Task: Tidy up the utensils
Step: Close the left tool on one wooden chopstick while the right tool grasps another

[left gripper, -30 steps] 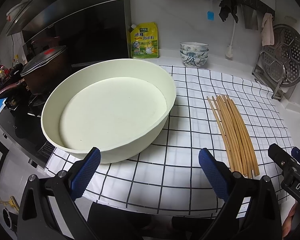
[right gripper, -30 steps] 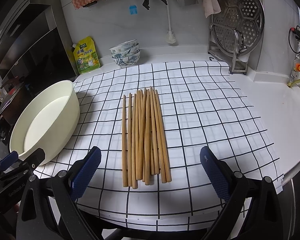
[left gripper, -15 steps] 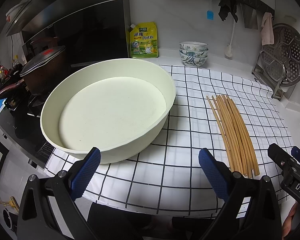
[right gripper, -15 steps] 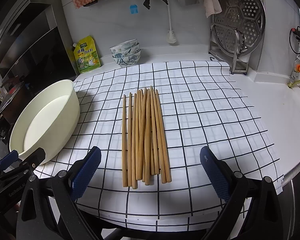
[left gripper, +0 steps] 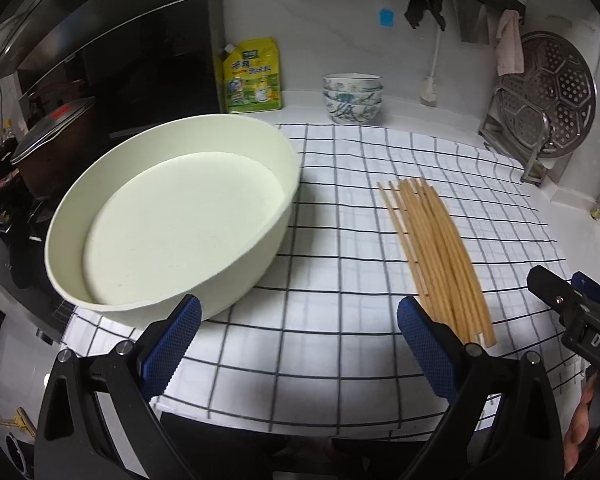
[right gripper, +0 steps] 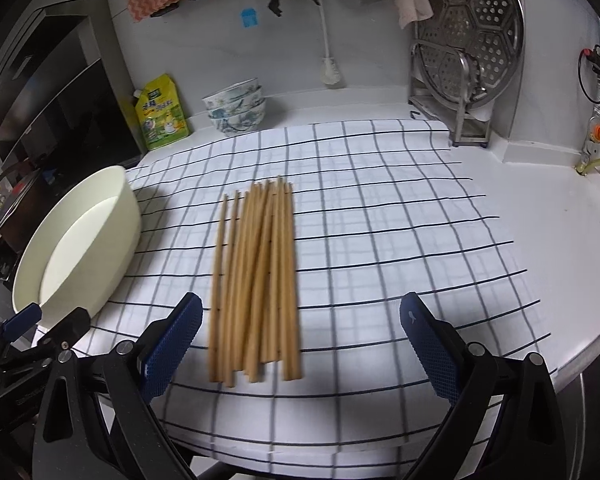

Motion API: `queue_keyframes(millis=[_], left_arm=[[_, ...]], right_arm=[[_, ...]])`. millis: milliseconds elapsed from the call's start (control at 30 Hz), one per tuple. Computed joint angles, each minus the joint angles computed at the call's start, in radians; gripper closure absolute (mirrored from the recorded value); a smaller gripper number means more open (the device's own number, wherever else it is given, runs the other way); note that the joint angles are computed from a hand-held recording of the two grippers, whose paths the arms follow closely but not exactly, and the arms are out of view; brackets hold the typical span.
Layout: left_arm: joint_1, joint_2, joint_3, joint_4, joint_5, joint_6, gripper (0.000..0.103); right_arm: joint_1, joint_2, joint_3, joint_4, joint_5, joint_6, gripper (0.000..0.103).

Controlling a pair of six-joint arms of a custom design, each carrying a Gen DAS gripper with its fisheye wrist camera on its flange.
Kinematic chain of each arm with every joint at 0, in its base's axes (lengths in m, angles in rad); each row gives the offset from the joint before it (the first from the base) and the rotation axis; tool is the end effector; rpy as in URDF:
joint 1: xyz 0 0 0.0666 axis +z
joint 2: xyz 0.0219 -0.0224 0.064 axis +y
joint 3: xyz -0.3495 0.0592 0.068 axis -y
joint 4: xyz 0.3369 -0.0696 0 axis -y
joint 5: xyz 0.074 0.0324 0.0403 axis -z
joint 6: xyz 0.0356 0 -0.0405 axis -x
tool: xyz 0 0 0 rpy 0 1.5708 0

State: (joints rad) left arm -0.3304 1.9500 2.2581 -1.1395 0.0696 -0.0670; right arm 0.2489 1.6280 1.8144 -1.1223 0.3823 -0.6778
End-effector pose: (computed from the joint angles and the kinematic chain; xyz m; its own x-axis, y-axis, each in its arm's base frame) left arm 0.5753 -0.2003 0.4512 -0.6727 0.3013 -0.6758 0.4139 0.9103 -0.0062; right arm 0.4920 0.1109 0.4518 -0.6167 0.4436 -0.6503 0.4783 0.8673 0.1380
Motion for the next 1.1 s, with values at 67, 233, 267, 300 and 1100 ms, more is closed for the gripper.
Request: queue_keyframes(millis=[67,233,267,300,1100], left_arm=[[-0.01,0.02,0.028,-0.02,0.016,0.005,0.006],[-0.041,0.109,0.148,-0.101,0.012,0.011,0.006],[-0.047,0.124,0.168,-0.11,0.007,0.011,0.006],[-0.053,0.138,0.184,-0.118,0.001,0.012,0.006],[-0.09,0.424,0.628,-0.326,-0.051,0.047,0.006]], right_arm=[[-0.028,-0.007,-0.015,0.008,-0.017,0.021,0.008],[-0.08,0.025,-0.01,-0.005,-0.069,0.096,0.008],[-0.091,0.036,-0.005,-0.008,-0.09,0.112,0.009],[-0.101,0.048,0.001,-0.013,-0.117,0.126,0.009],[-0.137,0.216,0.142,-0.09,-0.12,0.271,0.009]])
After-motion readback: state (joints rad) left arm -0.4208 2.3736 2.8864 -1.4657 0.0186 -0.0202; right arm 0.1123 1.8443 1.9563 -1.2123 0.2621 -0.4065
